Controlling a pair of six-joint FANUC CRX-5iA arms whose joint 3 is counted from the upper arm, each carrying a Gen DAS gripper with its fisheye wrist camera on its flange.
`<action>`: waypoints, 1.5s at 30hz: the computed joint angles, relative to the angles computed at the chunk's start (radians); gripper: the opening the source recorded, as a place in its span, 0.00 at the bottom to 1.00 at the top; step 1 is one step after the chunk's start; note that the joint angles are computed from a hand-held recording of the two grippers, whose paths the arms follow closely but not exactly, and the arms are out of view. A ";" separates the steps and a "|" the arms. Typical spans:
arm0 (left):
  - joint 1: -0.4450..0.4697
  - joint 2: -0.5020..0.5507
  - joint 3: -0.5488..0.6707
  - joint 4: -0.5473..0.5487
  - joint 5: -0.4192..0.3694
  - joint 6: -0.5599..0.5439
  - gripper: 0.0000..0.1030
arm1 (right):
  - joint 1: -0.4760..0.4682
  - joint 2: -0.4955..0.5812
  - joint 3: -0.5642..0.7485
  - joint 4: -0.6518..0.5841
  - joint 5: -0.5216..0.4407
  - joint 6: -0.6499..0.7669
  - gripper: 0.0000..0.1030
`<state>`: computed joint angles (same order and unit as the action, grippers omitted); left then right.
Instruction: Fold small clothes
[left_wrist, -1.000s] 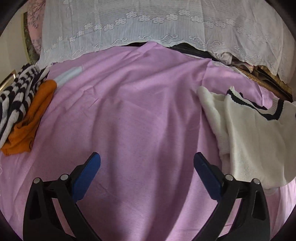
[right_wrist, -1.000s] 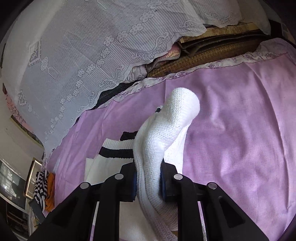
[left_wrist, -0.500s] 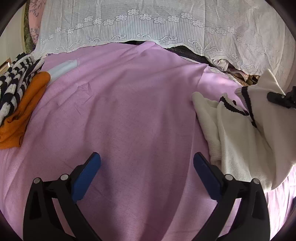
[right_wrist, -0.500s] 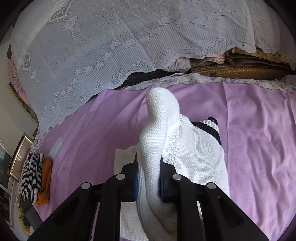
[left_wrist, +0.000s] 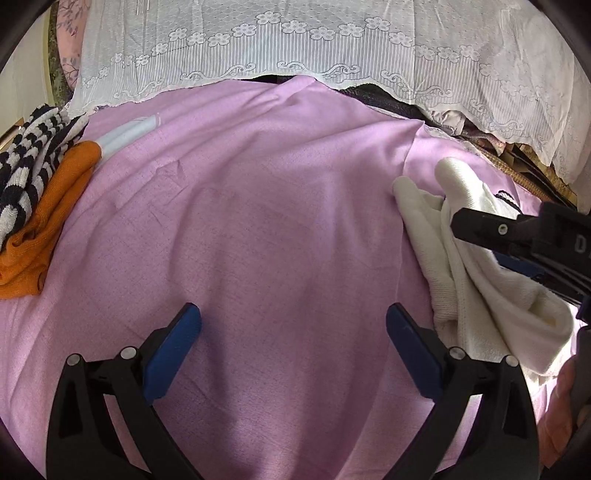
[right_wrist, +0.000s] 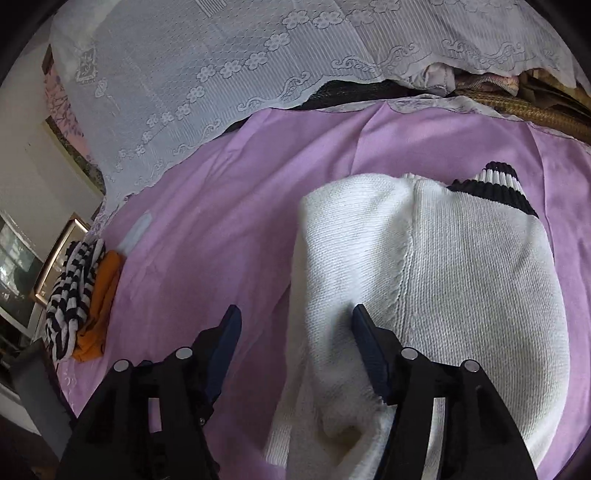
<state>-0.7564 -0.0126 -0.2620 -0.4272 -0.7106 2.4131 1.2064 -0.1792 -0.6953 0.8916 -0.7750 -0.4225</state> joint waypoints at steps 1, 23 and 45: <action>-0.002 0.001 0.001 -0.003 -0.002 -0.001 0.95 | 0.012 -0.013 -0.008 0.022 -0.007 -0.004 0.54; -0.040 -0.010 0.008 -0.058 -0.010 0.016 0.95 | 0.267 0.036 -0.079 0.012 -0.295 0.001 0.24; -0.287 0.317 0.457 -0.273 -0.297 -0.004 0.96 | -0.245 -0.461 -0.414 0.340 0.193 -0.294 0.51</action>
